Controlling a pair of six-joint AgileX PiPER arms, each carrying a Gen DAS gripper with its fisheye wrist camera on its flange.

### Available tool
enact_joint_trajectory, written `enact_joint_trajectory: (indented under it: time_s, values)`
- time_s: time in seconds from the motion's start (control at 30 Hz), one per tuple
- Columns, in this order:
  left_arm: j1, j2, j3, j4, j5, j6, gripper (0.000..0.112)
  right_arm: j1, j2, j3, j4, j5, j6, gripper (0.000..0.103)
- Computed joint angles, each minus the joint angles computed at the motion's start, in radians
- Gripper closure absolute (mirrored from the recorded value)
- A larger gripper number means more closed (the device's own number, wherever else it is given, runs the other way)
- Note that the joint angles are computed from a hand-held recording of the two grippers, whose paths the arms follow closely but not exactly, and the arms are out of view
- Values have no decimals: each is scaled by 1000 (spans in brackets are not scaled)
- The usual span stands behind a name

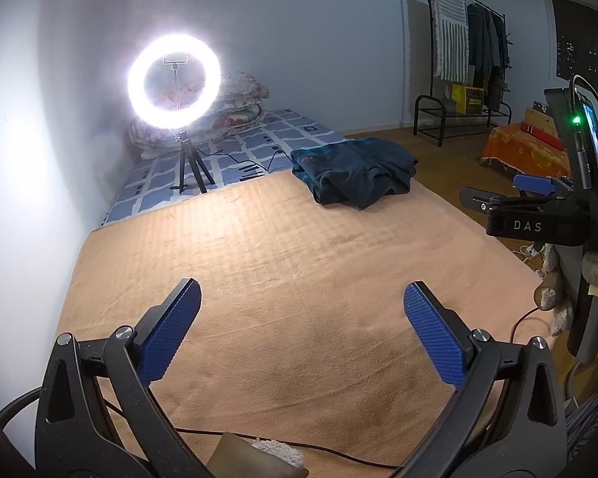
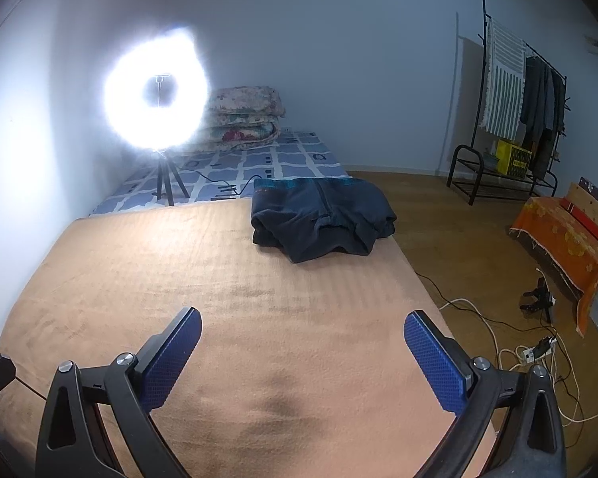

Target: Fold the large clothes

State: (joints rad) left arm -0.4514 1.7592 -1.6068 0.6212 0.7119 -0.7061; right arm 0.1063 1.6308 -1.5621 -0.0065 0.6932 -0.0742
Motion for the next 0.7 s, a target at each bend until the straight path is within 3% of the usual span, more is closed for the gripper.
enact_joint_trajectory:
  time_s: [0.7]
  values:
    - [8, -3, 7, 3, -10, -2, 9, 13, -2, 10, -19, -4, 22, 0]
